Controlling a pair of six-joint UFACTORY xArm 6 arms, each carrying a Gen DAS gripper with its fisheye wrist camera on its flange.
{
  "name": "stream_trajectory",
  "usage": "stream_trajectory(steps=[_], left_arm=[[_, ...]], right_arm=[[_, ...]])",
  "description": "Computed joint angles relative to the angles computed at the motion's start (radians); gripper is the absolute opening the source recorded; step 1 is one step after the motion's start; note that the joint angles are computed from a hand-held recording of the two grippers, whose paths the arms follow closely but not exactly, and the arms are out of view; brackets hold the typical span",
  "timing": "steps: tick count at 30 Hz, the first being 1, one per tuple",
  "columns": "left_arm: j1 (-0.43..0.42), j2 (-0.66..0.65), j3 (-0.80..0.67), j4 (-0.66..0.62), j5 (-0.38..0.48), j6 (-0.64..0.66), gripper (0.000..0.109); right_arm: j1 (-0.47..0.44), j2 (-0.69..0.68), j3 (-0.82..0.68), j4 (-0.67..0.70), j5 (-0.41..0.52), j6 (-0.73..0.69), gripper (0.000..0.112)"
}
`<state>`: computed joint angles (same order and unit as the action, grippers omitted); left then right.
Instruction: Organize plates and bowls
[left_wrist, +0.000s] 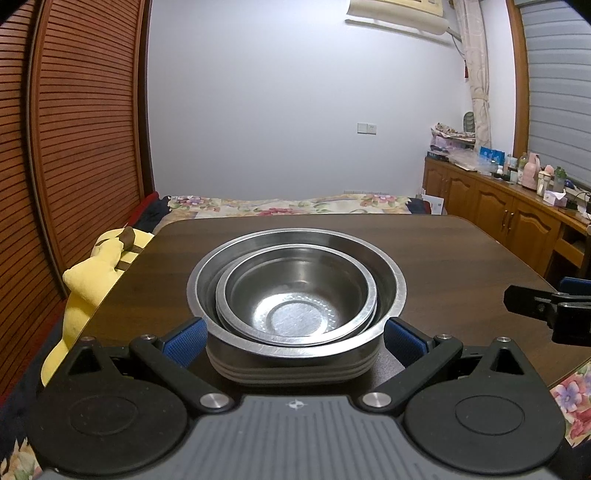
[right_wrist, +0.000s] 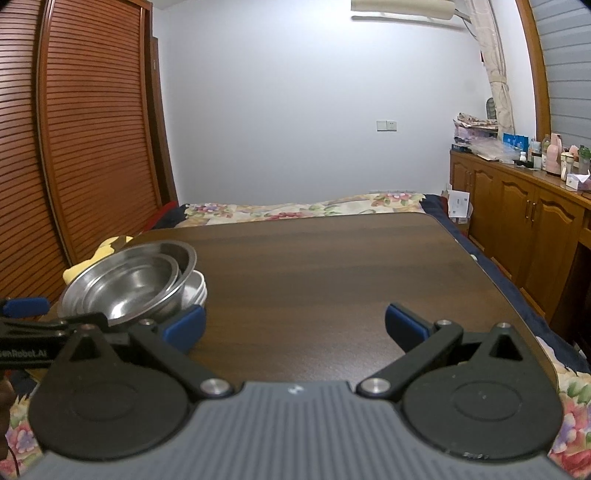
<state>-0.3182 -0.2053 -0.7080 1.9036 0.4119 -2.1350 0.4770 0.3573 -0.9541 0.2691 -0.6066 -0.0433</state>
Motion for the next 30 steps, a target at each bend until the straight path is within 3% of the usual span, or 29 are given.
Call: stream_trajectory(steps=[30], left_arm=[[0.004,0.000,0.002,0.006,-0.001,-0.005,0.103]], right_arm=[[-0.005,0.000,0.002,-0.009,-0.002,0.011,0.103]])
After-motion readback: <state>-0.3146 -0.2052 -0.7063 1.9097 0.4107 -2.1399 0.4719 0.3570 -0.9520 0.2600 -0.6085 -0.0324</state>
